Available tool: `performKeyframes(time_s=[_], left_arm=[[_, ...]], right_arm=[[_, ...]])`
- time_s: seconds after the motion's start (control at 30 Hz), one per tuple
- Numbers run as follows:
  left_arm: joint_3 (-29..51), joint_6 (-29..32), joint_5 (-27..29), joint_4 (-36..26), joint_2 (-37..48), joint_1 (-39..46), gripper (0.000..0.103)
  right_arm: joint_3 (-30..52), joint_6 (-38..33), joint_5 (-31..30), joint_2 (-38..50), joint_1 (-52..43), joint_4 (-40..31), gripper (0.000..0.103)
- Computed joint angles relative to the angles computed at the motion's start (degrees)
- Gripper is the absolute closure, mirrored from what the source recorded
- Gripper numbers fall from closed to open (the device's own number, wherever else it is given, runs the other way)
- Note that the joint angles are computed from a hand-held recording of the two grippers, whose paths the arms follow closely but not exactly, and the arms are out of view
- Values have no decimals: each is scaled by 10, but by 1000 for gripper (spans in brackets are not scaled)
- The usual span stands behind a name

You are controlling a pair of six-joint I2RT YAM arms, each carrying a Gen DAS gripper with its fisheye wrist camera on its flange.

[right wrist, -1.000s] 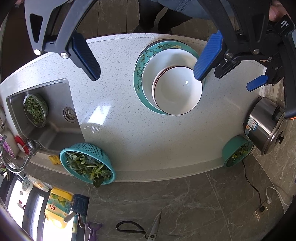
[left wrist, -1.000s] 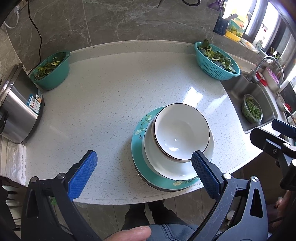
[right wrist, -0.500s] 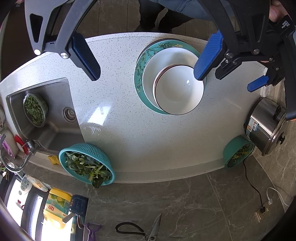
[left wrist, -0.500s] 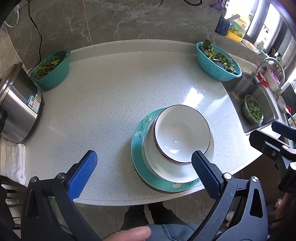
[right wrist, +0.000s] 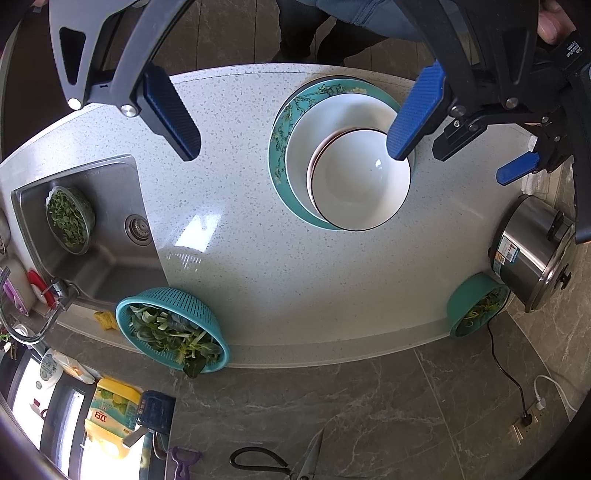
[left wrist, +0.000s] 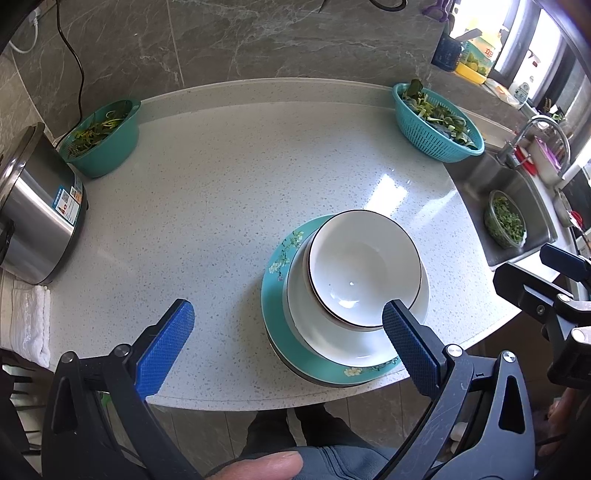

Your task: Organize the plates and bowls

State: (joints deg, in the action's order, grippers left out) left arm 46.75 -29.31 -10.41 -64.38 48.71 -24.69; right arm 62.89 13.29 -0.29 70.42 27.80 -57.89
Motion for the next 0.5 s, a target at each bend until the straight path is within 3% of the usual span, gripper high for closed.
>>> performKeyframes(time_s=[0.5], left_arm=[[0,-12,-5,1,3,-8,0]], right_arm=[[-18,-21,1,22,-22,11,0]])
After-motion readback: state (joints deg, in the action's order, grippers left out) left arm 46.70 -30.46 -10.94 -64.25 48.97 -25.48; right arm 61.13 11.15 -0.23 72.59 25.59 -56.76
